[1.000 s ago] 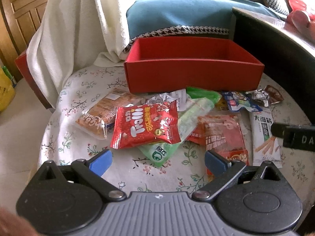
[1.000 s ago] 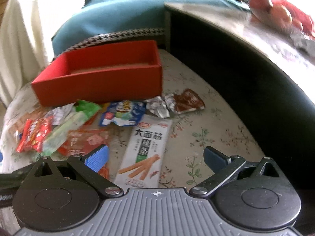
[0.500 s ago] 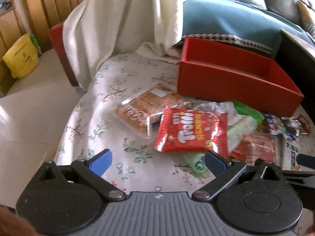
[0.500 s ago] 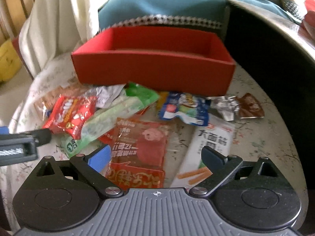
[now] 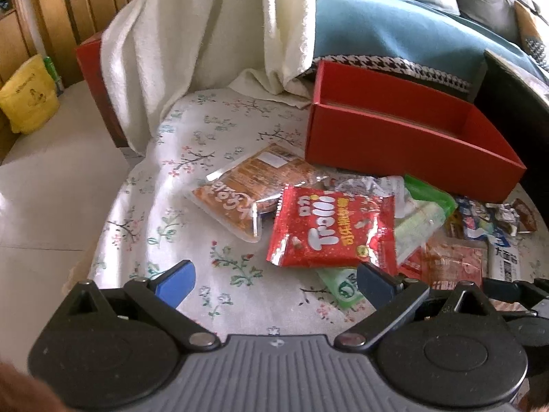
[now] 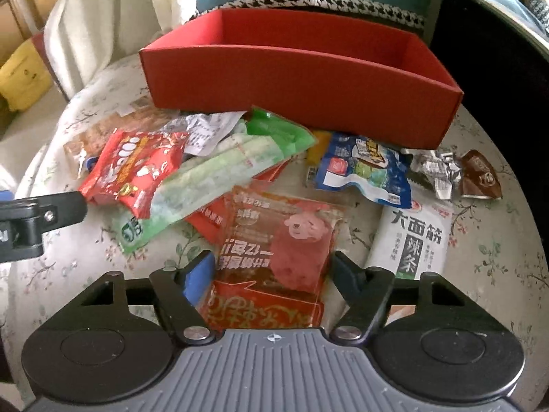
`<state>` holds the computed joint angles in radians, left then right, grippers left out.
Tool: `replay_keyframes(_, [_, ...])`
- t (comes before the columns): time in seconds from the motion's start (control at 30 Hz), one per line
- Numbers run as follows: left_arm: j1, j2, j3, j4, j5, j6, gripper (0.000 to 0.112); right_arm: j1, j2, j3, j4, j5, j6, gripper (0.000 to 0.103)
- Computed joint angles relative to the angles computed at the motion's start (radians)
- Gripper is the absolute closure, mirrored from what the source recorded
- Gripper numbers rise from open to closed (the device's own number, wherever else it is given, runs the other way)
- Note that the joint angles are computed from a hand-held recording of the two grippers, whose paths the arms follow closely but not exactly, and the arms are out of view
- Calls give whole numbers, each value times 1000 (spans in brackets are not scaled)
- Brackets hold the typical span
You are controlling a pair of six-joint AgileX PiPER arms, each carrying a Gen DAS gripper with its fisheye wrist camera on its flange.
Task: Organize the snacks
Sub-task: 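Grasp the red Trolli bag with the left gripper while the right grasps the pig-print packet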
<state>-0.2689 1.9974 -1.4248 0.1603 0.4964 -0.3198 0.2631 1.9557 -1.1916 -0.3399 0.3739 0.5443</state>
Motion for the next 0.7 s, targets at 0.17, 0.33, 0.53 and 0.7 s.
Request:
replay_keyframes(0.17, [-15,54,-107,-59,50,71,17,-47,-54,66,127,-48,-133,26])
replay_keyframes(0.33, [-3,147,-285,-126,151,138,17,-85,-71,94,267,-69,-273,35])
replay_keyframes(0.53, [26,301,-558,-186,371,65,17,-116,-47,58,428,-35,-444,33])
replay_keyframes(0.7, [13,375,-688,-181,481,-17,17,-110,-19,28,434,-3,-493,25])
